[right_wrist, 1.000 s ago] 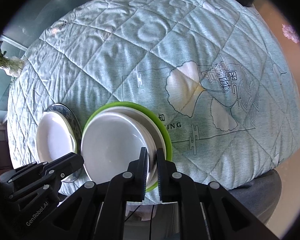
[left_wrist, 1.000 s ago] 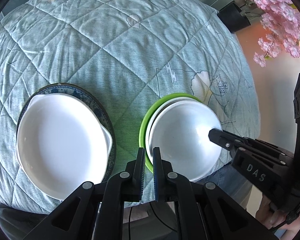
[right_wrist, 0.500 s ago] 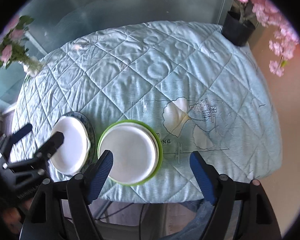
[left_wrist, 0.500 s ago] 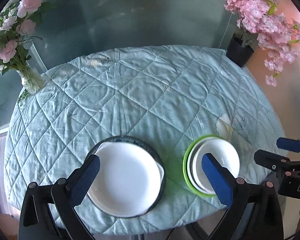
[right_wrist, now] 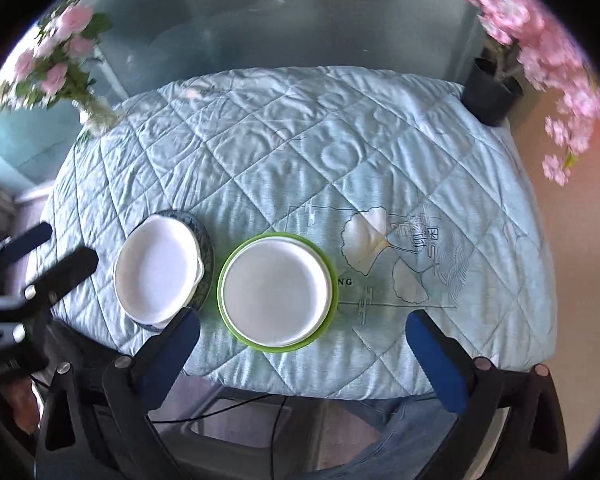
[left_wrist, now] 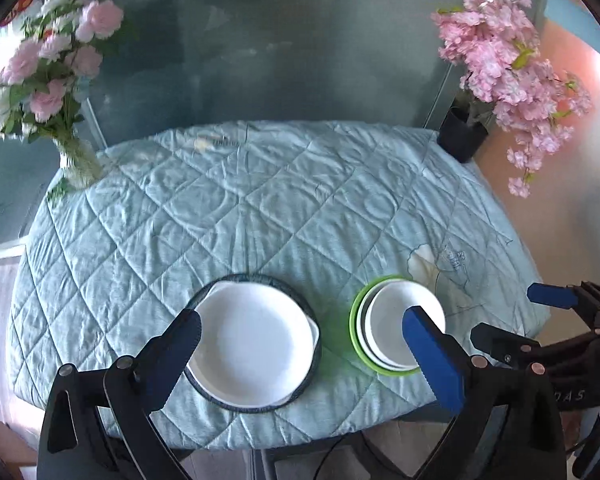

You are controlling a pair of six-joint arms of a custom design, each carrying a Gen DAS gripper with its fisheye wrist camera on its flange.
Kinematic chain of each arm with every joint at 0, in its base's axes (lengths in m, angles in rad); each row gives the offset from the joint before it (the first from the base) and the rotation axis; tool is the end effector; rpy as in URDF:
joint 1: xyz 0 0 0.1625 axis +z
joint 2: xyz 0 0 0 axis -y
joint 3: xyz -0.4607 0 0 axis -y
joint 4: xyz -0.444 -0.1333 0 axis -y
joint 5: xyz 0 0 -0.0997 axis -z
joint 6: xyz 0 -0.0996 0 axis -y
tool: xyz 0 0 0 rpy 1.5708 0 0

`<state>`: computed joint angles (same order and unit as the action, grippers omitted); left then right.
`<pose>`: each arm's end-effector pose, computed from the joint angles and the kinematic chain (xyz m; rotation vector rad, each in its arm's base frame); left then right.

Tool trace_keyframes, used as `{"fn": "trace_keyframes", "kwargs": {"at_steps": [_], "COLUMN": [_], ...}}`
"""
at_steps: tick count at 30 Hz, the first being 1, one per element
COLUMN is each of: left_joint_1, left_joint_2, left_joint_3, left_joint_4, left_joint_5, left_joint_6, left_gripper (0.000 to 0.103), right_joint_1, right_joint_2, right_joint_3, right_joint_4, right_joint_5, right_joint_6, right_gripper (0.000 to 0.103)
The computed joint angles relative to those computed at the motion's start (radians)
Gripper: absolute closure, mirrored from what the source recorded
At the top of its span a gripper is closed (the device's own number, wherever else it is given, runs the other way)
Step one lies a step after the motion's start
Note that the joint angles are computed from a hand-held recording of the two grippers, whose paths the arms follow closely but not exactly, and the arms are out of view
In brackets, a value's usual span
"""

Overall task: Organize plates and bowls
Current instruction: 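Move both grippers to the green bowl rim and close on it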

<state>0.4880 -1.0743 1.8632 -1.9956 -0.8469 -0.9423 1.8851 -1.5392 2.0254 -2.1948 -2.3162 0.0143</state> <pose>-0.4356 -0.4568 0.1473 0.3364 2.3902 -0.5385 0.2220 -0.4703 0.3567 0.2958 -2.3918 0.3181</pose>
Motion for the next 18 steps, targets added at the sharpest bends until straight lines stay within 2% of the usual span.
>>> {"fn": "trace_keyframes", "kwargs": {"at_steps": [3, 5, 8, 10, 14, 18], "left_joint_1": [0.009, 0.02, 0.044, 0.059, 0.104, 0.149], "left_joint_2": [-0.013, -0.019, -0.015, -0.008, 0.029, 0.093], "left_joint_3": [0.004, 0.012, 0.011, 0.016, 0.004, -0.041], "left_joint_4": [0.042, 0.044, 0.04, -0.004, -0.097, -0.107], "left_joint_5": [0.018, 0.02, -0.017, -0.058, -0.19, -0.286], "left_joint_6": [-0.078, -0.075, -0.051, -0.016, 0.085, 0.143], "left_gripper": [0.002, 0.002, 0.002, 0.002, 0.003, 0.01], "right_joint_1": [-0.012, -0.015, -0.026, -0.037, -0.074, -0.129], "right_joint_2": [0.0, 0.0, 0.001, 0.0, -0.01, -0.021], "right_joint_3": [0.005, 0.013, 0.015, 0.017, 0.02, 0.023], "right_joint_4": [0.007, 0.001, 0.005, 0.013, 0.022, 0.015], "right_joint_5": [0.038, 0.044, 0.044, 0.037, 0.033, 0.066], "right_joint_6": [0.003, 0.003, -0.005, -0.006, 0.011, 0.024], "right_gripper": [0.001, 0.001, 0.001, 0.001, 0.001, 0.001]}}
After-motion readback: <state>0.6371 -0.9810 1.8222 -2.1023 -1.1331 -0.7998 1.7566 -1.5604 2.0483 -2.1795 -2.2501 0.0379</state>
